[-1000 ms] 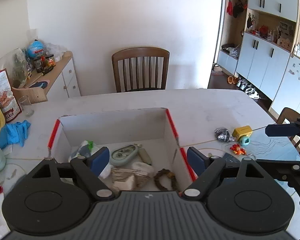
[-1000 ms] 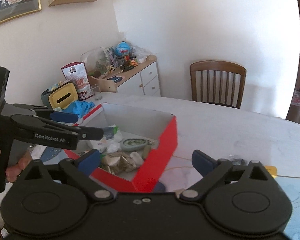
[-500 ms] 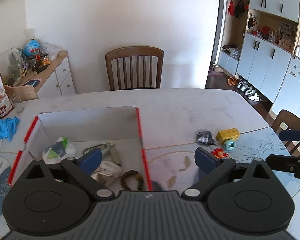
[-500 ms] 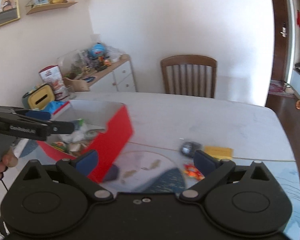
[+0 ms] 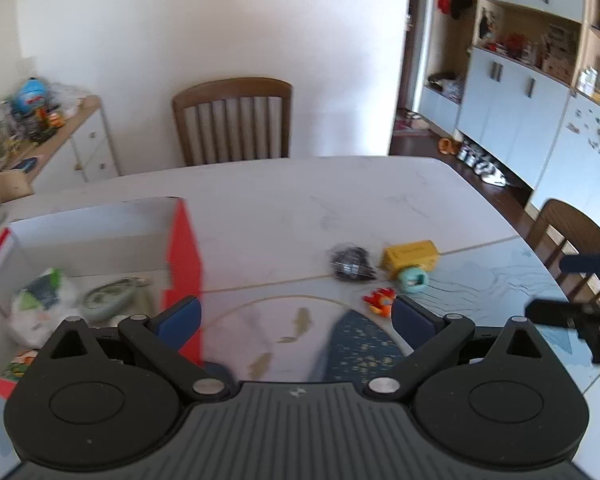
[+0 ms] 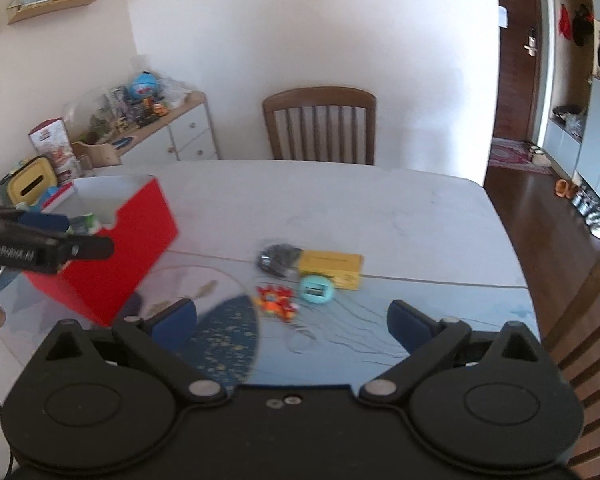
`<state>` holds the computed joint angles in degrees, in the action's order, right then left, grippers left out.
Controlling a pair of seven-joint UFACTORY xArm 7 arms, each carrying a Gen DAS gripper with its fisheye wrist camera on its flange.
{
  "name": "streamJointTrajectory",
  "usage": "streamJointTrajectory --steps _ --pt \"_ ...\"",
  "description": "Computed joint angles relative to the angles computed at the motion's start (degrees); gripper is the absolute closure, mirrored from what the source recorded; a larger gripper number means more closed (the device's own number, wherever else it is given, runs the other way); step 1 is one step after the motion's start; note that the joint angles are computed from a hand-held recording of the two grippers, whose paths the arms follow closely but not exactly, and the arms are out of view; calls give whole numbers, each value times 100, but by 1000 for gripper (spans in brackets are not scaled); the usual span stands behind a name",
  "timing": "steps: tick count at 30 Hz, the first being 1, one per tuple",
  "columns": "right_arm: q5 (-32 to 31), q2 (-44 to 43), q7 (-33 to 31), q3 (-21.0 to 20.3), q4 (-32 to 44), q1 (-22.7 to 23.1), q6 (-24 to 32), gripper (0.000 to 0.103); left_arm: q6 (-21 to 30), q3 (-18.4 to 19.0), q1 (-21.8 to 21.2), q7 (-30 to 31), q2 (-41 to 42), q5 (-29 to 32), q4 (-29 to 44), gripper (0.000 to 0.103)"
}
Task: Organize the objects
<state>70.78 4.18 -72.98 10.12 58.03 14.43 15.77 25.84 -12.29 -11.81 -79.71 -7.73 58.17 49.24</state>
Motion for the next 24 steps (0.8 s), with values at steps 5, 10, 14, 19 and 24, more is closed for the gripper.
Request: streamJointTrajectory --steps 5,10,14,19,24 --pt "-341 455 171 -40 359 -192 20 2 -111 39 -171 -287 580 316 341 1" --pt "-853 964 534 116 774 -436 4 4 -158 306 -499 -660 1173 695 734 1" --pt "-1431 1310 1037 221 1047 -562 17 5 -153 553 -770 -851 1638 912 1074 1" --pt "-2126 1695 1728 319 1360 -662 107 6 -78 827 -1104 -933 2190 1123 1499 1" --pt "-2924 2079 2598 308 1743 -625 272 8 -106 1069 -1369 -814 2666 1248 1883 1"
